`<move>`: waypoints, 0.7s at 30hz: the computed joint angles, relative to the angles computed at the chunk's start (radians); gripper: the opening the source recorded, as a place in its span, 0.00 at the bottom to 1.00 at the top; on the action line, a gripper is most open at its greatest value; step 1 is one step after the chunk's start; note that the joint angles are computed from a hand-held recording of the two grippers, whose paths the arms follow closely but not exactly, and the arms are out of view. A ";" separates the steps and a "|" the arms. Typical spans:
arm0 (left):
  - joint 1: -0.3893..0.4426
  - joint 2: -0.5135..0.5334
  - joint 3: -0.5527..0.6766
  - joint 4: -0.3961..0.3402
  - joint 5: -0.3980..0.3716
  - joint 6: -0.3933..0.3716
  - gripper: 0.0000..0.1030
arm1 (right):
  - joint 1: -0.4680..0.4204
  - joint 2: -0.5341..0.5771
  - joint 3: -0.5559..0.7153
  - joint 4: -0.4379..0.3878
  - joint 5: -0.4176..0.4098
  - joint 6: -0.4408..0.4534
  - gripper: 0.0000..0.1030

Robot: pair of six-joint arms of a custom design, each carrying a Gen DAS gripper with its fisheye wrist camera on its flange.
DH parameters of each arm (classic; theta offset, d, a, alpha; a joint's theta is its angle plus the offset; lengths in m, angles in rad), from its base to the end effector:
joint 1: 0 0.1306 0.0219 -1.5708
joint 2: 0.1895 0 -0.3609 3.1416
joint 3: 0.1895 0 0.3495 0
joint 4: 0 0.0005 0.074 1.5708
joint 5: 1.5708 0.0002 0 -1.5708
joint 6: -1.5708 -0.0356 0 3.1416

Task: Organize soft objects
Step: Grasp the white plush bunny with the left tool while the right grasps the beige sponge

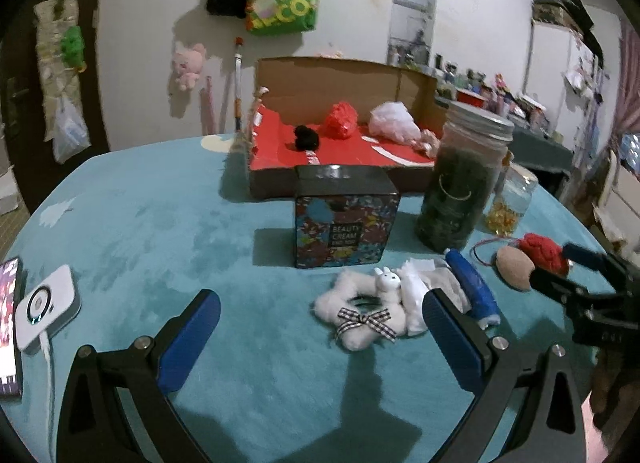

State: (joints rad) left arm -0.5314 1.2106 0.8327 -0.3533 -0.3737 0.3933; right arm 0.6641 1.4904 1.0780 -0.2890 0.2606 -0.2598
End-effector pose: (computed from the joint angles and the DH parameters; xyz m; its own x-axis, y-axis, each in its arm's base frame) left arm 0.3210 -0.1742 0.2856 -0.6227 -0.0478 -0.7810 -0.0012 0.9982 -0.0601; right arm 0.3714 0.2784 0.2792 -0.6043 -0.1577 -0.7810 -0.2952 0.9548 0.0356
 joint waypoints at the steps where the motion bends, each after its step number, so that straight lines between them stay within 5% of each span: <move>1: 0.008 0.002 0.003 -0.004 0.025 -0.012 1.00 | -0.002 0.007 0.012 -0.011 -0.003 0.006 0.95; 7: 0.039 0.048 0.059 -0.072 0.138 -0.093 1.00 | -0.011 0.047 0.086 -0.090 -0.044 0.063 0.94; 21: 0.063 0.155 0.159 -0.192 0.151 -0.162 1.00 | -0.026 0.070 0.132 -0.146 -0.141 0.102 0.83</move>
